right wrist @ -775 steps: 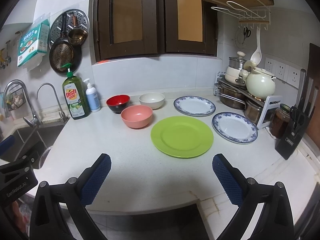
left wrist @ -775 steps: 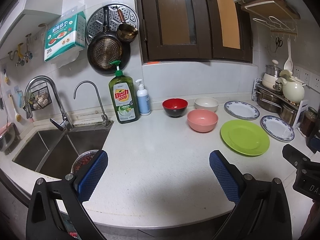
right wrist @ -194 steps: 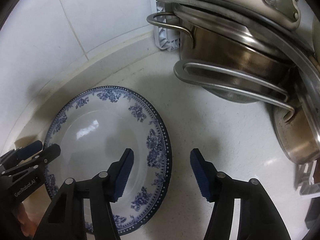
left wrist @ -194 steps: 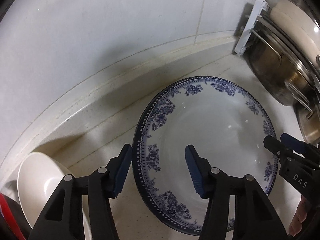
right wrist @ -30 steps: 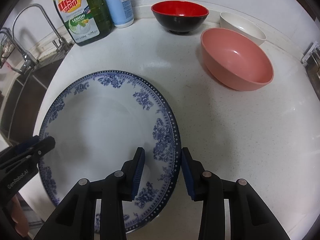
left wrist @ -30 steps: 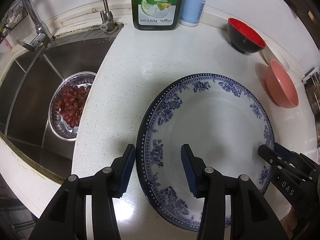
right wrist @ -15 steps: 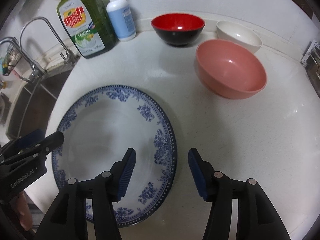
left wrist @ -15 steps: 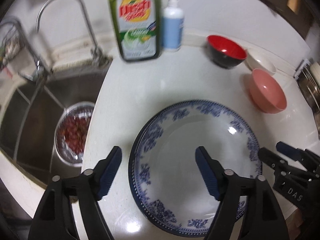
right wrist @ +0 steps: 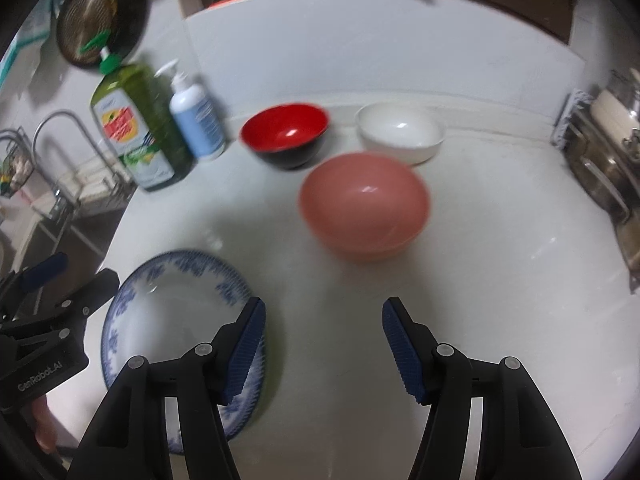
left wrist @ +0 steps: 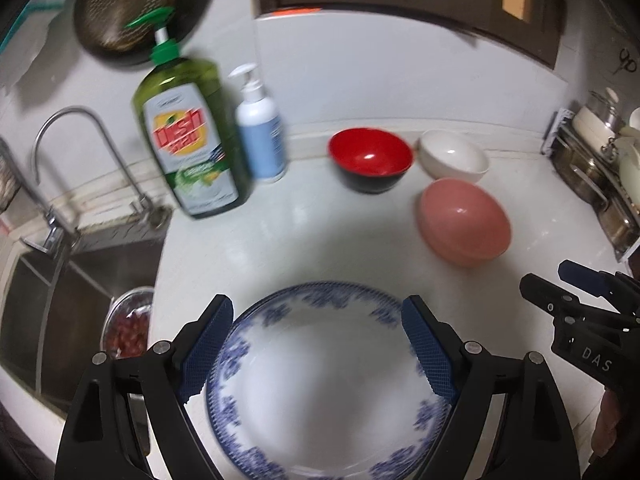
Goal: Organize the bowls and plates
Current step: 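Move both grippers to the rim of the pink bowl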
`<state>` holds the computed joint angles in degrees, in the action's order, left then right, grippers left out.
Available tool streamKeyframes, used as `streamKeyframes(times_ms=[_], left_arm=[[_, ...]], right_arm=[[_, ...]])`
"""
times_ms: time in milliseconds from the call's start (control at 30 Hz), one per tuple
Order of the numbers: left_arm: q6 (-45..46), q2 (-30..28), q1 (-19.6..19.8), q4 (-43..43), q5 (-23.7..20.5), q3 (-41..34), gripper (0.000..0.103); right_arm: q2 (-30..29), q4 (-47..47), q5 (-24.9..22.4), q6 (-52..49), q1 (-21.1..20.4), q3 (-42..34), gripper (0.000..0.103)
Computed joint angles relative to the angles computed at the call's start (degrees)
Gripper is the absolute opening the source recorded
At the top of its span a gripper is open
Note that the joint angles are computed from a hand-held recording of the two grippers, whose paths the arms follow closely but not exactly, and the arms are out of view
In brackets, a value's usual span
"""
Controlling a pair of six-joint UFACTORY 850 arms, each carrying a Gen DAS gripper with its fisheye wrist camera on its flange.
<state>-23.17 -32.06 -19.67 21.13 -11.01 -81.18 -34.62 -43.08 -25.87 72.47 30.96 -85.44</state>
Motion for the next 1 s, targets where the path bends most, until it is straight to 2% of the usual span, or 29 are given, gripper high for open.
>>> streamKeyframes(times_ms=[67, 167, 300, 400, 700, 933, 1000], left_arm=[[0.1, -0.9, -0.6, 0.2, -0.3, -1.7, 0.087], [5.3, -2.6, -1.3, -4.8, -0.8, -4.7, 0.086], [8.5, -5.1, -2.2, -7.7, -2.1, -9.1, 0.086], [16.1, -8.0, -2.6, -14.4, -4.7, -13.7, 0.086], [26.6, -17.7, -3.1, -24.4, -13.1, -27.7, 0.085], [29.1, -25.4, -3.3, -26.4, -19.8, -38.4, 0.079], [29.6, -28.0, -3.3, -26.9, -22.3, -42.3, 0.074]], right_arm=[[0.7, -2.2, -0.3, 2.3, -0.5, 0.5, 0.062], [1.6, -3.8, 0.2, 4.4, -1.8, 1.2, 0.062], [1.6, -2.6, 0.6, 3.7, -3.4, 0.9, 0.062], [1.1, -1.1, 1.3, 2.4, -4.7, 0.4, 0.062], [-2.8, 8.0, 1.5, -4.8, -8.2, -3.6, 0.062], [-6.7, 17.1, 1.5, -12.5, -10.2, -7.3, 0.061], [-7.8, 19.9, 1.3, -14.8, -10.6, -8.4, 0.06]])
